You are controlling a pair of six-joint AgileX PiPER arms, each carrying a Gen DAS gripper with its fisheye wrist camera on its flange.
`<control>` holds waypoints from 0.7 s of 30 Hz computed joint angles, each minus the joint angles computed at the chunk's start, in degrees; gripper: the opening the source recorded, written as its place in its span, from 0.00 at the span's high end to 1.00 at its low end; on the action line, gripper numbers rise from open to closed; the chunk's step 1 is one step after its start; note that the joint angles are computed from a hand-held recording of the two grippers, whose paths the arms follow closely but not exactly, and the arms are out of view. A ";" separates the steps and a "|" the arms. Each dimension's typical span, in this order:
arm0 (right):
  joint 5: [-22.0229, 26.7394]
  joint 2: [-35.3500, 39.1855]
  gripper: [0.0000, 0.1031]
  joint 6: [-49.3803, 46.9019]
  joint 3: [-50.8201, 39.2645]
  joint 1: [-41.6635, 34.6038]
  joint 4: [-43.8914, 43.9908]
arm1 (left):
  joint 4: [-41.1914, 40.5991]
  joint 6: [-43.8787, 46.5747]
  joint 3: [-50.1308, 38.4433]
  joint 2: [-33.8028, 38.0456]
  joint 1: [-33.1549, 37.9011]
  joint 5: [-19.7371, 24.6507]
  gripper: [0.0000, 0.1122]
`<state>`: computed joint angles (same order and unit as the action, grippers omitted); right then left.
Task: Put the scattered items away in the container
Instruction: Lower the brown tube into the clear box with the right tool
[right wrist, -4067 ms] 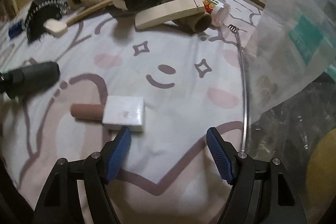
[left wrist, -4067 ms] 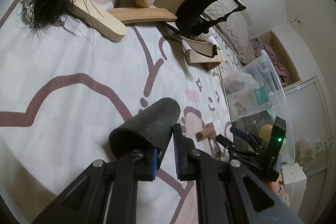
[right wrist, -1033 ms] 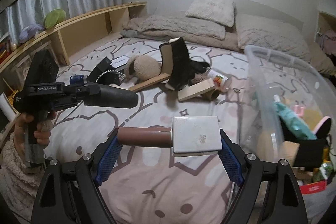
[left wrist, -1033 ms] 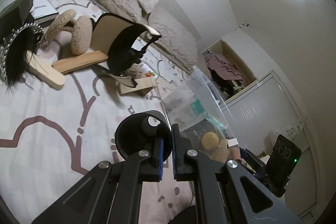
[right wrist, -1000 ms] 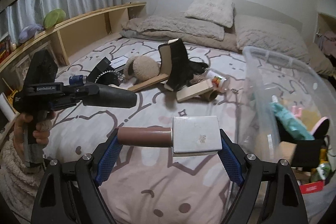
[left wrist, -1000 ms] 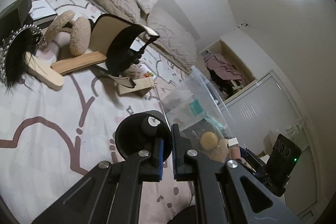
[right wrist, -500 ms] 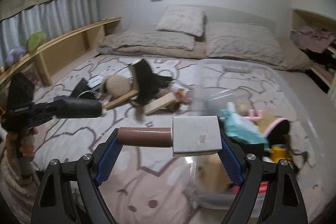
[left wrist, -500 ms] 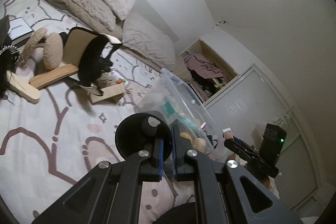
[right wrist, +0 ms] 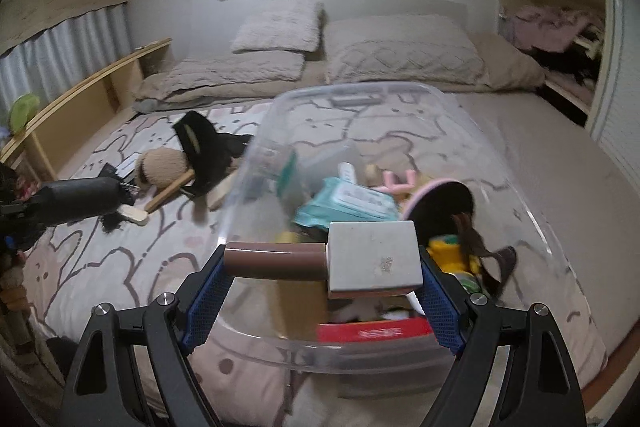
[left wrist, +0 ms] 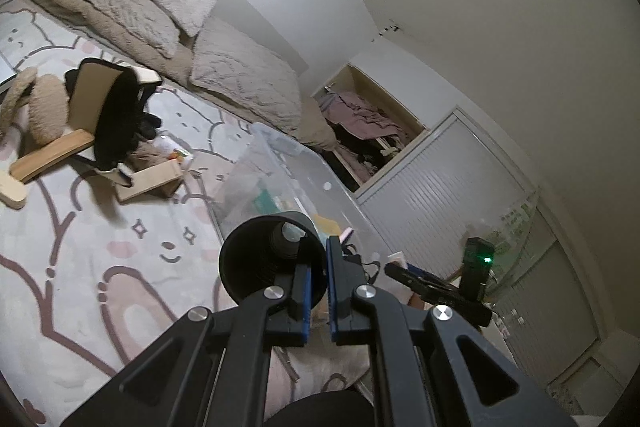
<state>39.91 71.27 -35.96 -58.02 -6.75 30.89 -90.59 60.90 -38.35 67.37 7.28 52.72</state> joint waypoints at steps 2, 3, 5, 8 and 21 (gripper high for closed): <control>0.42 0.85 0.16 -0.90 -0.71 -1.75 -0.54 | -0.52 -0.47 -0.95 0.47 -2.36 -1.29 0.94; 0.75 1.40 0.16 -0.90 -1.32 -2.34 -1.52 | -0.63 -0.64 -1.38 0.70 -3.18 -1.75 0.94; 0.83 2.38 0.16 1.03 -2.48 -2.42 -6.13 | -0.67 -1.26 -2.47 1.01 -5.18 -3.24 0.94; -0.10 3.15 0.16 3.45 -2.98 -2.51 -11.81 | -0.63 -2.10 -4.12 1.49 -7.89 -5.12 0.94; 7.26 11.33 0.16 3.14 -10.30 -3.55 -16.21 | 1.64 -5.50 -8.63 3.08 -14.76 -10.36 0.94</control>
